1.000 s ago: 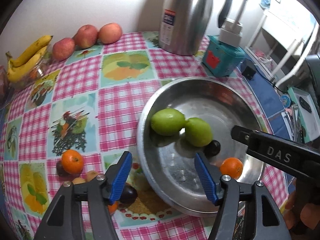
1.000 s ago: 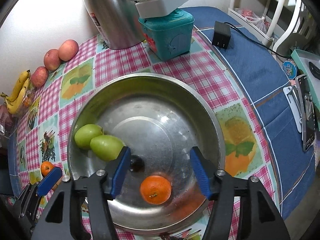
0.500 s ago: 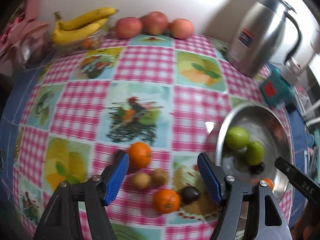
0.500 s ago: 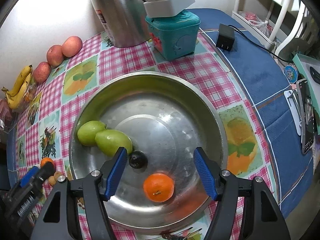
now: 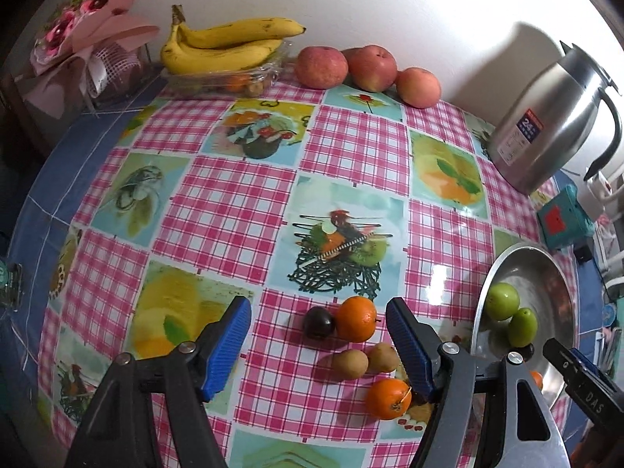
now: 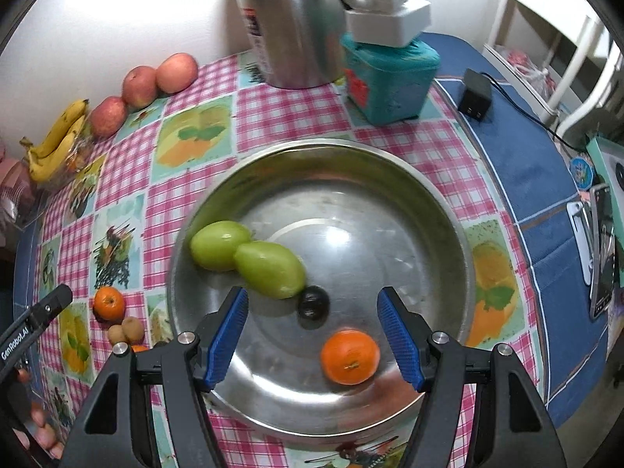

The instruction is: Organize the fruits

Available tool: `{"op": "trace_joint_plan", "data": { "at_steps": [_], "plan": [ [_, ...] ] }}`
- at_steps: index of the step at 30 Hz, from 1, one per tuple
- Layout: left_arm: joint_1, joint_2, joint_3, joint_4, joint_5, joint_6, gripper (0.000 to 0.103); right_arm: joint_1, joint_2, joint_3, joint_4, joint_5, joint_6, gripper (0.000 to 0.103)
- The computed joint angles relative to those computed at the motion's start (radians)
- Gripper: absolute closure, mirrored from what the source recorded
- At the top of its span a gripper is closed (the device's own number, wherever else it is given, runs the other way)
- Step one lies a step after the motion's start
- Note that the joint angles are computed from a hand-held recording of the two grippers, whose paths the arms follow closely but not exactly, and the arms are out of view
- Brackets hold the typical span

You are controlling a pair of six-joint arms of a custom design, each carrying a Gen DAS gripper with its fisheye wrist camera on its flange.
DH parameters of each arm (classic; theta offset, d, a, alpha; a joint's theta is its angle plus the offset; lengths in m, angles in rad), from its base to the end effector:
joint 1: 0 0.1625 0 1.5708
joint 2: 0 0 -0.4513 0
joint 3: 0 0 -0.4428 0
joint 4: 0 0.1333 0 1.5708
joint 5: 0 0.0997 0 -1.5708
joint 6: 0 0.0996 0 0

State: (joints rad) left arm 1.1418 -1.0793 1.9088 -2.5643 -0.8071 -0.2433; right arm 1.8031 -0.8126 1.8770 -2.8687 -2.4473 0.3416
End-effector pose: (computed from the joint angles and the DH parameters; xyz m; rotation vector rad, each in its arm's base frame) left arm -0.0749 -0.6498 0.1791 0.1451 2.4212 -0.5092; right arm 0.2018 -0.6067 0.0640 -0.2521 -2.2922 0.5644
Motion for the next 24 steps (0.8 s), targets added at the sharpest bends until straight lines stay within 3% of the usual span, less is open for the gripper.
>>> {"op": "trace_joint_plan", "data": {
  "at_steps": [8,20,22,24],
  "plan": [
    [0.012,-0.015,0.0,0.001,-0.013,-0.012,0.028,0.019,0.017,-0.015,-0.007,-0.008,-0.032,0.033],
    [0.018,-0.006,-0.006,0.032,-0.024,-0.018,0.028,0.007,0.029,-0.029,0.047,-0.006,-0.001,0.033],
    [0.019,-0.004,-0.007,0.038,-0.022,-0.018,0.022,0.005,0.03,-0.031,0.056,-0.007,0.004,0.03],
    [0.018,0.001,-0.008,0.042,-0.014,-0.012,0.001,0.004,0.032,-0.032,0.056,-0.008,0.005,0.029]
  ]
}}
